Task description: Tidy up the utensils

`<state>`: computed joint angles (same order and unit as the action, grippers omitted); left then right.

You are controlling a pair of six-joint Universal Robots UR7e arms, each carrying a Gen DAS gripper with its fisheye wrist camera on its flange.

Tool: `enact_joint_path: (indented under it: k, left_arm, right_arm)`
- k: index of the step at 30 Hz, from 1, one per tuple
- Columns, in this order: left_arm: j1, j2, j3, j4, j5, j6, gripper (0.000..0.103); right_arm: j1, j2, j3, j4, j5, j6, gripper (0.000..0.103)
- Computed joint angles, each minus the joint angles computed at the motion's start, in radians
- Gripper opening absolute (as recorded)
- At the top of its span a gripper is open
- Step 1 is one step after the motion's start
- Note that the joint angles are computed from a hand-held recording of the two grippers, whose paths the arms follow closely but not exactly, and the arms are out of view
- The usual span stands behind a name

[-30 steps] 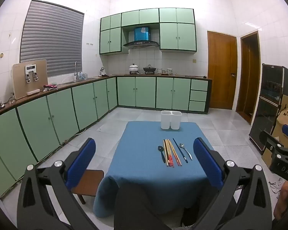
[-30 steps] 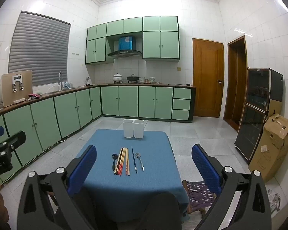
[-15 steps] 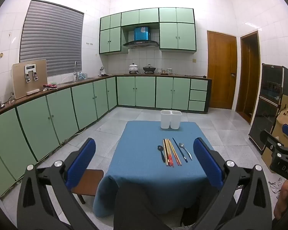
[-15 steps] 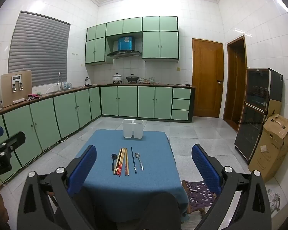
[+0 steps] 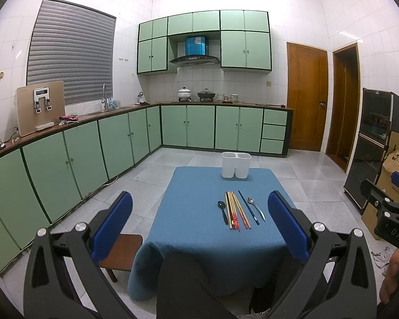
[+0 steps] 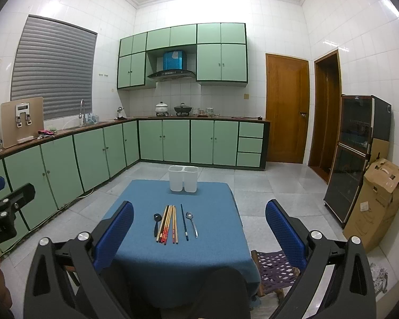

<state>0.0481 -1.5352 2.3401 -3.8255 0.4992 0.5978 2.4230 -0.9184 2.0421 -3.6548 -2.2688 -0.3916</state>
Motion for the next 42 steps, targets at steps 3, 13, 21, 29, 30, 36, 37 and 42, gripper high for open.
enact_joint_path:
  k: [3, 13, 21, 29, 30, 36, 37, 42]
  left_arm:
    - [0.013, 0.0, 0.001, -0.006, -0.014, 0.005, 0.098]
    - [0.013, -0.009, 0.006, -0.007, -0.014, 0.009, 0.098]
    - [0.032, -0.002, 0.013, -0.018, -0.033, 0.007, 0.098]
    - [0.034, -0.001, 0.012, -0.019, -0.034, 0.008, 0.098]
    - [0.035, -0.001, 0.01, -0.018, -0.034, 0.007, 0.098]
    - [0.034, -0.001, 0.01, -0.019, -0.033, 0.007, 0.098]
    - [0.034, -0.001, 0.011, -0.019, -0.034, 0.008, 0.098]
    - [0.035, -0.001, 0.01, -0.019, -0.034, 0.008, 0.098]
  right_arm:
    - [0.0, -0.009, 0.001, 0.009, 0.0, 0.001, 0.097]
    - [0.002, -0.012, -0.002, 0.013, -0.003, -0.001, 0.097]
    - [0.002, -0.013, -0.002, 0.015, -0.002, 0.001, 0.097]
    - [0.003, -0.012, -0.002, 0.015, -0.003, 0.001, 0.097]
    - [0.01, -0.002, -0.008, 0.014, -0.011, 0.006, 0.097]
    - [0.007, -0.008, -0.004, 0.018, -0.007, 0.006, 0.097]
    - [0.007, -0.007, -0.005, 0.017, -0.008, 0.006, 0.097]
    - [0.007, -0.007, -0.004, 0.017, -0.008, 0.005, 0.097]
